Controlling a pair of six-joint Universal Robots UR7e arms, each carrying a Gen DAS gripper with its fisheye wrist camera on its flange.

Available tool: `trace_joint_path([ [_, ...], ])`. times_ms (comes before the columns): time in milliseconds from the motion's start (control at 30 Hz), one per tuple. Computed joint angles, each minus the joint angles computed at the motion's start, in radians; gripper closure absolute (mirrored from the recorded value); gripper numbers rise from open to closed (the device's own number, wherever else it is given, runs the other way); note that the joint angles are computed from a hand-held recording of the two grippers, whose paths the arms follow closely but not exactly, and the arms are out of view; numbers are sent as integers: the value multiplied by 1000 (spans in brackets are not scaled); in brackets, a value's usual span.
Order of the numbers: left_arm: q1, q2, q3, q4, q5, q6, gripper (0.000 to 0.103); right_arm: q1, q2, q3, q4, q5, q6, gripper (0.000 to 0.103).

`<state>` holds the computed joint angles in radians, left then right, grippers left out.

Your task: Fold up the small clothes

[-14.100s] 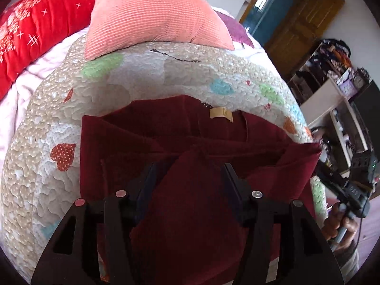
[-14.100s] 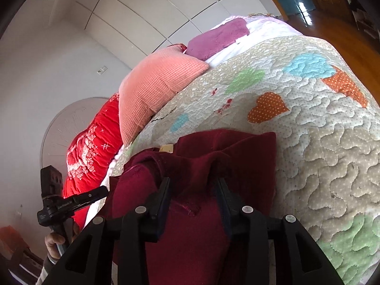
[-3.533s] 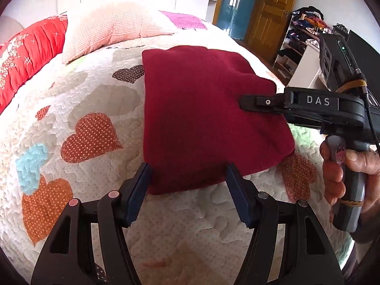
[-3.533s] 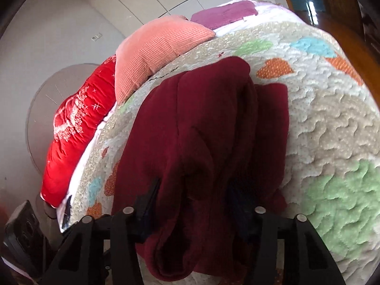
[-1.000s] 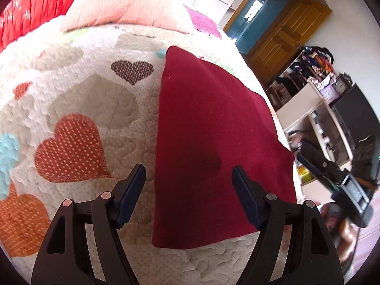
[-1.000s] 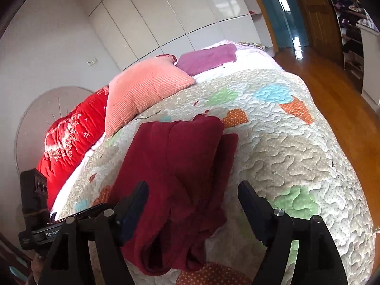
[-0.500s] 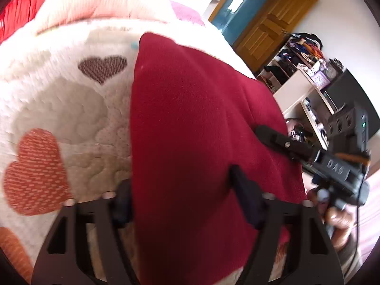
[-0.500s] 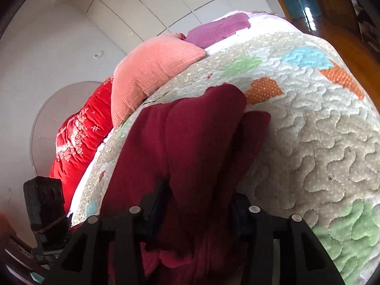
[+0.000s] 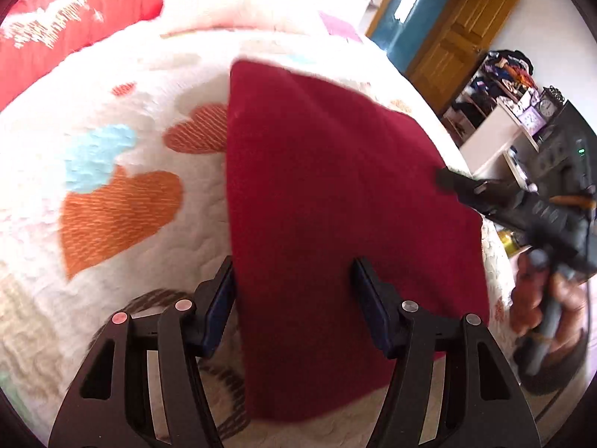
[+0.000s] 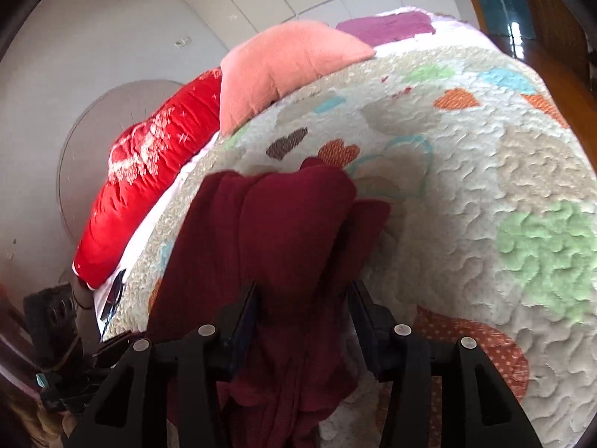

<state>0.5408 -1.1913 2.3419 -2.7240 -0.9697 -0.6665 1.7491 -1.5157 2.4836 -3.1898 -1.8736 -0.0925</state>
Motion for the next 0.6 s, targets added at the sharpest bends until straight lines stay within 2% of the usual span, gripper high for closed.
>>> trace_joint_path([
  [100,-56,-37,25,-25,52,-18,41,36,0,-30,17,-36,1,56],
  [233,-80,-26,27,-74,66,25,41,42,95,-87,55,-110,18,58],
  [267,-87,-15,19,-51,63,19,41,37,120,-105,83,-133,35,65],
  [333,-76,-6,6,-10,50,22,41,19,136,-112,79,-117,41,79],
  [400,-89,15,6,8,88,25,41,41,165,-122,15,-161,-22,90],
  [500,-111,46,-3,56,125,37,39,55,228,-149,-29,-264,-85,91],
  [600,-127,63,-12,91,157,39,37,35,189,-138,13,-230,-33,91],
])
